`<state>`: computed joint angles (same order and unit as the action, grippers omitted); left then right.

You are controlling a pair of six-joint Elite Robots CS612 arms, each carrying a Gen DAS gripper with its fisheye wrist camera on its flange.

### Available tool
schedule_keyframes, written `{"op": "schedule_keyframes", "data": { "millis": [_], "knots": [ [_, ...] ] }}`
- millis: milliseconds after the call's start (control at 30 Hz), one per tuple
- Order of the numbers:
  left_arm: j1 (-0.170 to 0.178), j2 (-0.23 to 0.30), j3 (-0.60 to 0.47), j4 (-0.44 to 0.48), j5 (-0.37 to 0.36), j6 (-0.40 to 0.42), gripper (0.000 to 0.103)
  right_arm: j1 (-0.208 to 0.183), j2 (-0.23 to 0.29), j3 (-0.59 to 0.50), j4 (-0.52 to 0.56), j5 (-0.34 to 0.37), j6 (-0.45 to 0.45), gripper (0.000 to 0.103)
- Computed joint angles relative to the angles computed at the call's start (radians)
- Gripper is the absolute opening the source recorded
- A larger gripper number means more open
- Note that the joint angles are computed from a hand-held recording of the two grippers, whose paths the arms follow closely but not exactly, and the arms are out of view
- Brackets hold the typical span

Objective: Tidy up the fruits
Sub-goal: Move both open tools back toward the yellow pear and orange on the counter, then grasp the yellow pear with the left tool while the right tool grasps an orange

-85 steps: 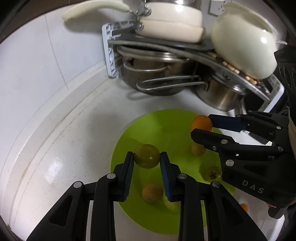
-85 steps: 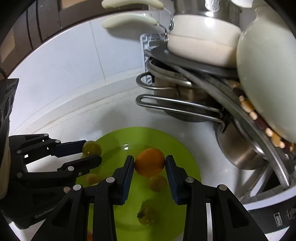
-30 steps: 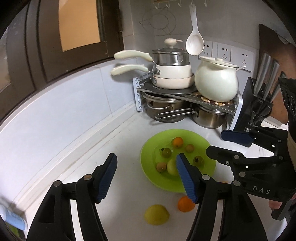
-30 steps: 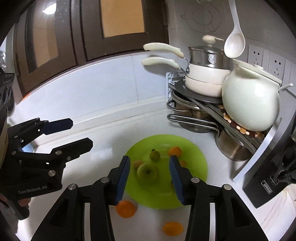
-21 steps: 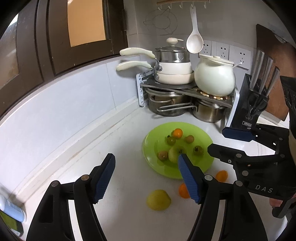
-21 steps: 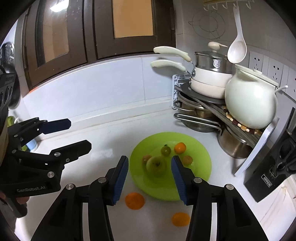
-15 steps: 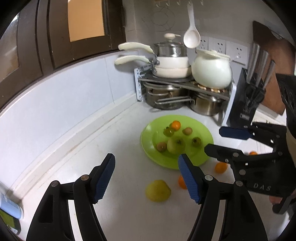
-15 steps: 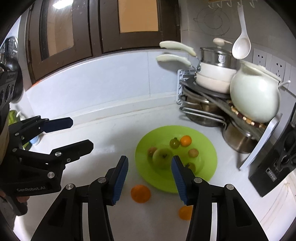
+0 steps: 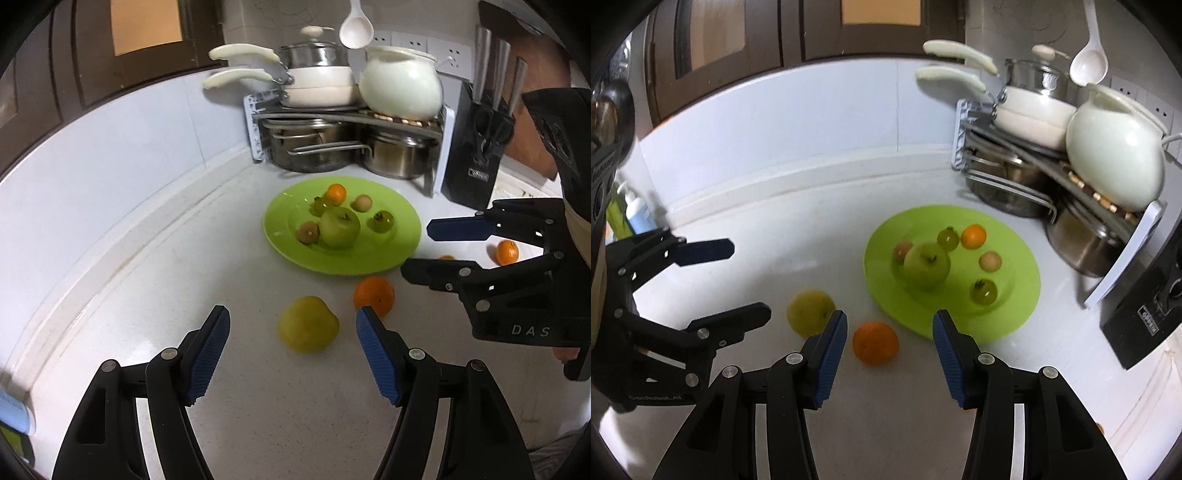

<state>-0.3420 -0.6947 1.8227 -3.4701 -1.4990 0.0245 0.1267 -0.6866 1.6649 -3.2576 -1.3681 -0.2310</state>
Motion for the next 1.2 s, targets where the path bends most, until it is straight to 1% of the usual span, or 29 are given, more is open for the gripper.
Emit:
{"op": "schedule_keyframes", "data": {
  "millis": [67, 200, 467, 767, 933, 1033, 1100, 1167, 1200],
  "knots": [
    [0.003, 0.008, -0.003, -0.010, -0.021, 0.017, 0.070, 0.001, 0.004, -0.002, 0.016, 0.001, -0.012, 0.049],
    [0.006, 0.026, -0.014, -0.014, -0.041, 0.049, 0.070, 0.003, 0.015, -0.014, 0.057, 0.002, -0.029, 0.049],
    [0.016, 0.055, -0.049, 0.018, -0.082, 0.084, 0.070, 0.004, 0.036, -0.047, 0.138, 0.005, -0.054, 0.049],
    [0.022, 0.078, -0.085, 0.064, -0.100, 0.114, 0.070, 0.007, 0.059, -0.086, 0.216, 0.009, -0.091, 0.049],
    [0.023, 0.087, -0.101, 0.081, -0.105, 0.131, 0.070, 0.007, 0.068, -0.104, 0.238, 0.009, -0.103, 0.049],
    [0.024, 0.092, -0.110, 0.088, -0.111, 0.127, 0.069, 0.005, 0.073, -0.112, 0.250, 0.019, -0.099, 0.049],
    [0.024, 0.094, -0.112, 0.089, -0.114, 0.124, 0.068, 0.003, 0.075, -0.115, 0.253, 0.026, -0.096, 0.049],
    [0.025, 0.094, -0.113, 0.096, -0.122, 0.123, 0.060, 0.002, 0.077, -0.118, 0.258, 0.031, -0.094, 0.049],
    [0.026, 0.095, -0.114, 0.100, -0.125, 0.121, 0.058, 0.002, 0.078, -0.120, 0.261, 0.033, -0.093, 0.049]
  ]
}}
